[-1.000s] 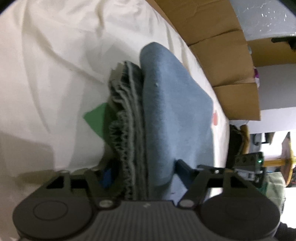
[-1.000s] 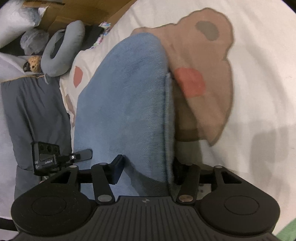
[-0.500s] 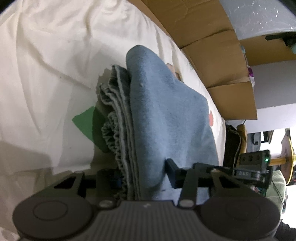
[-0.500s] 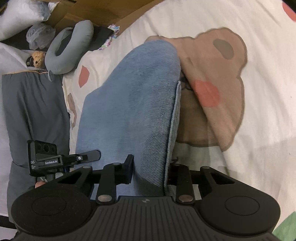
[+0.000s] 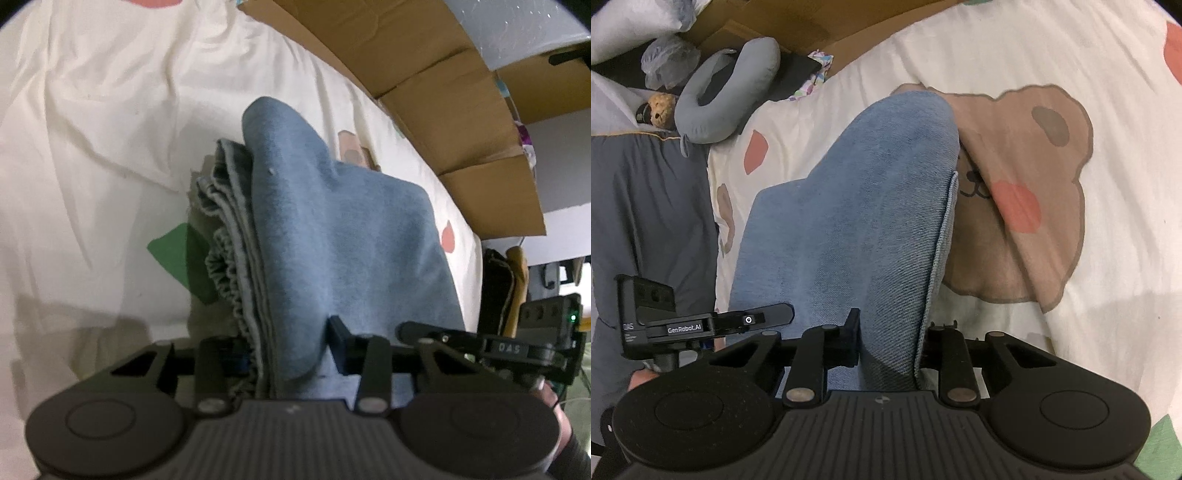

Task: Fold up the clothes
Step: 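Clamp the whole stack of folded jeans with both grippers and lift it, then carry the held stack of jeans with both grippers toward the storage area by the wall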

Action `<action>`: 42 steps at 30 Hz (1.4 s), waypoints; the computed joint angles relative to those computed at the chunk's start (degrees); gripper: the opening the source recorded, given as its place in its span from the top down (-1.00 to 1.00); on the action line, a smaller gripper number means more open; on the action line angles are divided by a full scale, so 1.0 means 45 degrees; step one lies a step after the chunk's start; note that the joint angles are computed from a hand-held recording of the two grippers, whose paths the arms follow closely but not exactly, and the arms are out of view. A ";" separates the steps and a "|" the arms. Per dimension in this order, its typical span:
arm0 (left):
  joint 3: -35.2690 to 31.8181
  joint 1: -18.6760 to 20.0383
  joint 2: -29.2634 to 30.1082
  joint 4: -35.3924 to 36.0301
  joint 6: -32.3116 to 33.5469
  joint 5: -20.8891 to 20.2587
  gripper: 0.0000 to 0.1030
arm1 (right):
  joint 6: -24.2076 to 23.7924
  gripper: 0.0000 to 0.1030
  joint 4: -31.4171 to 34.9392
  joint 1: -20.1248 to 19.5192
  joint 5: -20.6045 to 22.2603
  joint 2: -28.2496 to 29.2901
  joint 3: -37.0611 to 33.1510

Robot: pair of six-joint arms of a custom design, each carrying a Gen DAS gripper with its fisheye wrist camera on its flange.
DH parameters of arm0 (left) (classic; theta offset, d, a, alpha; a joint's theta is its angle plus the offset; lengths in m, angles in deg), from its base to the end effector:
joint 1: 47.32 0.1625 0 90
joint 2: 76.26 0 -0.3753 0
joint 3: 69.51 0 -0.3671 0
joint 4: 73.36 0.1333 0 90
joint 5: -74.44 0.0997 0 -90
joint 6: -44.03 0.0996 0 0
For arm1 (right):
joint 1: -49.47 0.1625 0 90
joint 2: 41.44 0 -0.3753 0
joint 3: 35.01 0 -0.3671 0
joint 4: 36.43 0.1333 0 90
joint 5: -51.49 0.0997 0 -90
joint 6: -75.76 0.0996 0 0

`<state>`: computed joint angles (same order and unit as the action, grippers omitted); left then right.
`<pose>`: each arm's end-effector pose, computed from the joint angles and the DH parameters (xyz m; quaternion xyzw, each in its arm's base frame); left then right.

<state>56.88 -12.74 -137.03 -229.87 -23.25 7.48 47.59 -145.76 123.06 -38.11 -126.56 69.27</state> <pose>-0.2611 -0.3892 0.0656 -0.1028 0.9744 -0.1789 0.0891 -0.0067 -0.4970 0.3167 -0.1024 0.9947 -0.0027 0.0027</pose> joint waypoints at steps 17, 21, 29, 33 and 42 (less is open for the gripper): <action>-0.1707 -0.1090 -0.0467 0.3721 -0.1202 0.1103 0.22 | 0.0497 0.56 0.0198 0.1191 -0.0184 -0.0330 -0.0437; -0.2359 -0.1300 -0.0150 0.4214 -0.1457 0.1228 0.22 | 0.0651 0.56 0.0561 0.1448 -0.0186 -0.0474 -0.0718; -0.3717 -0.1827 0.0283 0.5493 -0.1979 0.1460 0.22 | 0.0783 0.56 0.1504 0.2008 -0.0206 -0.0752 -0.1561; -0.4434 -0.2139 0.0465 0.6098 -0.2169 0.1561 0.23 | 0.0596 0.56 0.2280 0.2200 -0.0166 -0.0841 -0.2319; -0.6207 -0.2304 0.1683 0.6672 -0.1948 0.1678 0.23 | -0.0099 0.56 0.3515 0.1909 0.0230 -0.0828 -0.3847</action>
